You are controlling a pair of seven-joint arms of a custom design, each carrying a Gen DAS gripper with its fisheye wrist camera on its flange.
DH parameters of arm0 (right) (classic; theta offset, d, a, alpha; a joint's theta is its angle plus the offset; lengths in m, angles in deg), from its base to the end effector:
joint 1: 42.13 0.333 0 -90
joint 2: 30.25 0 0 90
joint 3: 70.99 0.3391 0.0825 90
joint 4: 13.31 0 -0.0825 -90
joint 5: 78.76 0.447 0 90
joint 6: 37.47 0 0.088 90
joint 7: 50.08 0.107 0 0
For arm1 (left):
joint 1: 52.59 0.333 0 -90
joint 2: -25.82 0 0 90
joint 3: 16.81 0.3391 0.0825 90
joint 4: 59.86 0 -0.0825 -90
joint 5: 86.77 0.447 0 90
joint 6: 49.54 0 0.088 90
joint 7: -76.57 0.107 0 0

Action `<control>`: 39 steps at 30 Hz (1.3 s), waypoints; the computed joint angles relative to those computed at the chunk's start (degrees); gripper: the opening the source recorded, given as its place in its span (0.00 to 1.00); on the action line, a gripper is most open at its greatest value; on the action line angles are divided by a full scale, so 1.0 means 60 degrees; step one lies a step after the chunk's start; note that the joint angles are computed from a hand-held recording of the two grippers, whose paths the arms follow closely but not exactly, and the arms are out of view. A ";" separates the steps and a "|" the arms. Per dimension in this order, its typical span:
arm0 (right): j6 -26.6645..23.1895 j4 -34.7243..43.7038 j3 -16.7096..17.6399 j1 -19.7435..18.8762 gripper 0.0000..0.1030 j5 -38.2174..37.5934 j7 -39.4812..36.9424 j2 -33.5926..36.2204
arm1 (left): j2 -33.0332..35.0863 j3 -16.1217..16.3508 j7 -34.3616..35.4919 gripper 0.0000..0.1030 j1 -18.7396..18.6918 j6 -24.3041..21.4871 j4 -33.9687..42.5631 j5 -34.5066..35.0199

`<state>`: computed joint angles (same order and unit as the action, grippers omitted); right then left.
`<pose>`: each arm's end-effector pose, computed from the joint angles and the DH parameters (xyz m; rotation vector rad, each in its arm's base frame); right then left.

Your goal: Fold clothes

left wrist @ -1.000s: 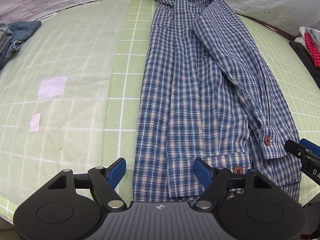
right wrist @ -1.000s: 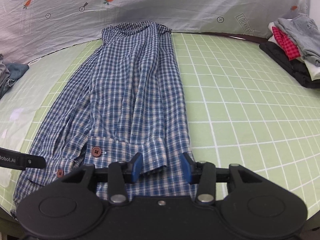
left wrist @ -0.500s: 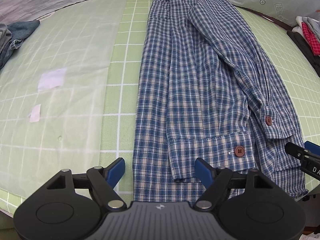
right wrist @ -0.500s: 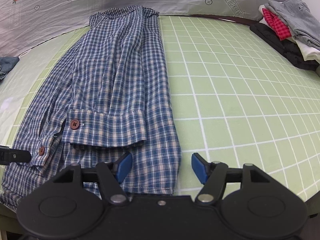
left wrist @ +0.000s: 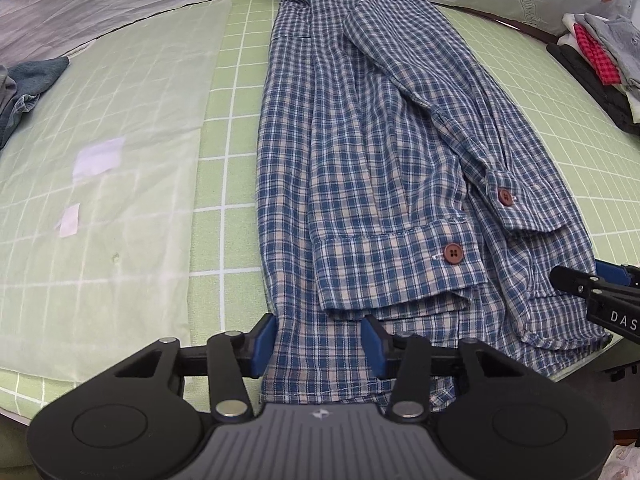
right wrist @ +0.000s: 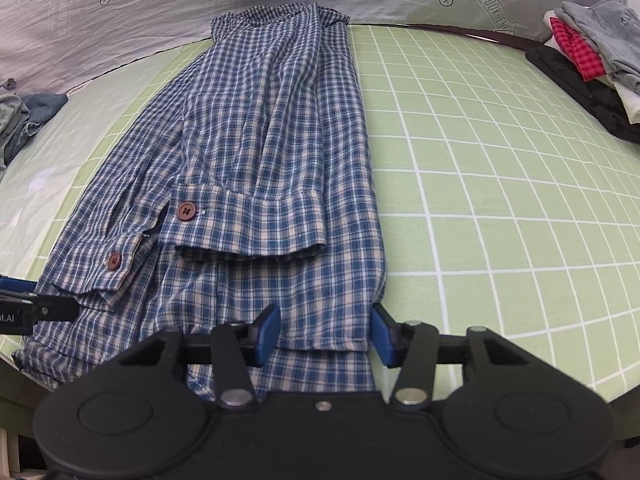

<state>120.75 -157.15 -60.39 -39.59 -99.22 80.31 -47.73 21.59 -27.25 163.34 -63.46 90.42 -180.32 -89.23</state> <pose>0.4989 0.1328 0.4326 -1.7113 2.0354 -0.5877 0.5755 -0.2265 0.4904 -1.7255 2.3176 -0.5257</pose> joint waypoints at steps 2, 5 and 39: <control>0.0092 -0.0048 -0.0069 0.0063 0.30 0.0112 -0.0121 -0.0038 | 0.0017 0.0042 -0.0084 0.16 0.0040 0.0035 0.0021 -0.0124; 0.0353 -0.0133 -0.0387 0.0355 0.10 0.0824 -0.0646 -0.0051 | 0.0089 0.0151 0.0269 0.03 0.0077 -0.0161 0.0173 -0.1030; 0.2356 0.3642 -0.1518 0.0536 0.05 0.4298 -0.2295 0.3098 | 0.4031 -0.0516 -0.0236 0.02 0.1058 0.0196 0.6019 -0.3587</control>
<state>134.88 -135.30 -69.49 -36.38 -73.43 66.54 -29.14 45.77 -30.35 161.93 -57.11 91.60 -144.20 -110.75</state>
